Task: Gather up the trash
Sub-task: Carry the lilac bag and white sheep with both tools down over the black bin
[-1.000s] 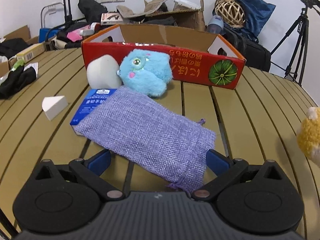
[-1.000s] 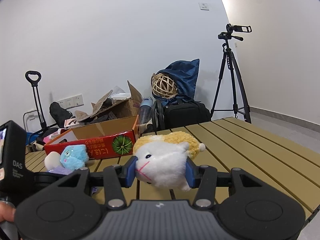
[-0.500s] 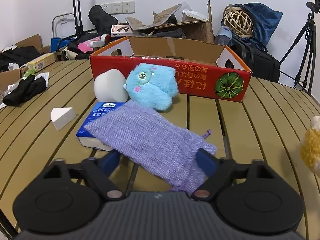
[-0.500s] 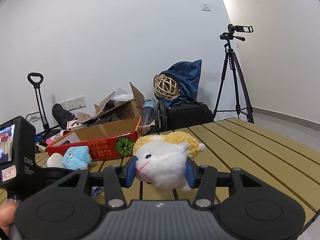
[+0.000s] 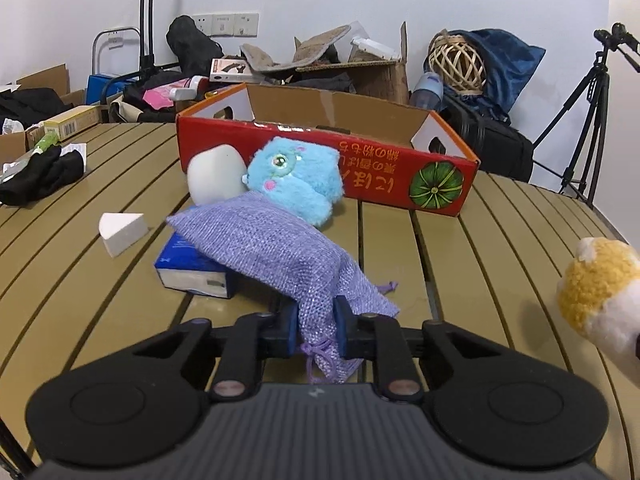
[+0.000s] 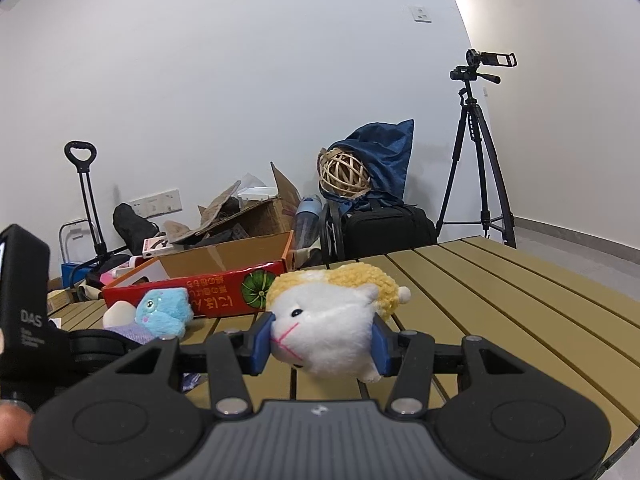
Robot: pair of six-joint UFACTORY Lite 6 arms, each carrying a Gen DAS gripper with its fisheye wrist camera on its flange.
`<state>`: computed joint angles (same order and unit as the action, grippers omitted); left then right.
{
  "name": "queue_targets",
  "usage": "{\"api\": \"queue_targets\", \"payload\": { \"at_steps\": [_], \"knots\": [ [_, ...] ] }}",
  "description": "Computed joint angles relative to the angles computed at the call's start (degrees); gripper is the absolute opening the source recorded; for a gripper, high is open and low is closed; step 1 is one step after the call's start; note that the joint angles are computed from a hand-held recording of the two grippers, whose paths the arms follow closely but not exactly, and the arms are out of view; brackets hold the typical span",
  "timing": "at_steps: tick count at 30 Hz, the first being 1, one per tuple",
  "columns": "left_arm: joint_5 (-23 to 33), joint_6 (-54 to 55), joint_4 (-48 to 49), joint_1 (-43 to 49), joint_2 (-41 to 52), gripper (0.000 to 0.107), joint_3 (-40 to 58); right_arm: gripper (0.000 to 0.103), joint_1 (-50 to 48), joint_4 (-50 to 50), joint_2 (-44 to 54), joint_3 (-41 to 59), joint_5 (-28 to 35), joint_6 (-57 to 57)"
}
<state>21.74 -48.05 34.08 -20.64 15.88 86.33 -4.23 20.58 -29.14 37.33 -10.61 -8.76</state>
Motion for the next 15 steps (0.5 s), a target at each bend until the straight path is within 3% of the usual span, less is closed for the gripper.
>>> {"api": "queue_targets", "payload": {
  "at_steps": [15],
  "knots": [
    [-3.4, -1.9, 7.8, -0.1, -15.9, 0.017, -12.5, 0.048, 1.6, -4.5, -4.5, -2.3, -0.3, 3.5]
  ]
}}
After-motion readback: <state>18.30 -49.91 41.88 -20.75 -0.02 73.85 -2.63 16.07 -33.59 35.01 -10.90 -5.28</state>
